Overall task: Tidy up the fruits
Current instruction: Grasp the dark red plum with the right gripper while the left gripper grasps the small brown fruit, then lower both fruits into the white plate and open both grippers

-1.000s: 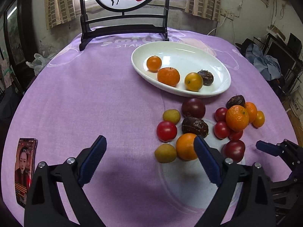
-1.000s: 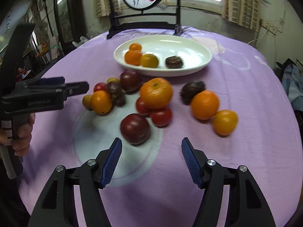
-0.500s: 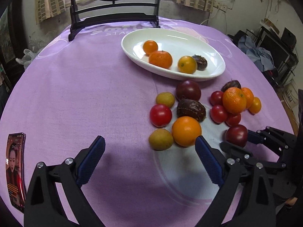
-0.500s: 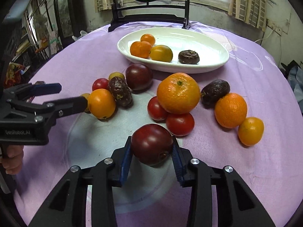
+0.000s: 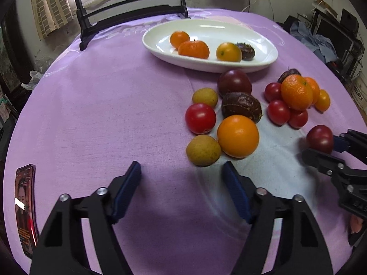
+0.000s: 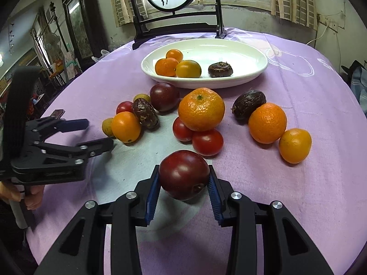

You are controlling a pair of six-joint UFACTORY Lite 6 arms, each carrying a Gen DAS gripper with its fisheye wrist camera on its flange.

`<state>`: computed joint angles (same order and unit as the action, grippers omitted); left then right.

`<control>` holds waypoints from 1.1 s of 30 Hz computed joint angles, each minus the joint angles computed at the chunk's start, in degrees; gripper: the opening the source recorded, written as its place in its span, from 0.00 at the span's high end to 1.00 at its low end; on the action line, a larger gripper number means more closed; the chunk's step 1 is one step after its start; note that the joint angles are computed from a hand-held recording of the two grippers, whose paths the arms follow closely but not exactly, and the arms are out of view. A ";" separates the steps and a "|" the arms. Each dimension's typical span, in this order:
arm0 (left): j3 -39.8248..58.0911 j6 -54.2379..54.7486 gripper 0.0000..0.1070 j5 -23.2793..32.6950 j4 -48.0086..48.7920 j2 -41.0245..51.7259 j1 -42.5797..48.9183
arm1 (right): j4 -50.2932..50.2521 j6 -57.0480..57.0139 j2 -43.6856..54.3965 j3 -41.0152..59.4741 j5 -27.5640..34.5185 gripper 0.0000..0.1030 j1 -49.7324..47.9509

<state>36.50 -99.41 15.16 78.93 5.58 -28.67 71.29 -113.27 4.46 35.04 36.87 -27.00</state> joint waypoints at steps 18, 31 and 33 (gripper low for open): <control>0.21 23.18 0.73 -3.87 -19.88 -10.80 -0.06 | -3.60 3.41 -4.99 0.84 7.64 0.61 -4.32; 34.94 58.63 0.73 1.55 -52.19 13.26 6.24 | -1.49 13.97 8.34 25.60 -2.51 0.61 10.58; 43.18 63.79 0.73 3.74 -57.63 20.45 7.26 | -4.73 19.37 14.76 31.88 -4.80 0.61 12.64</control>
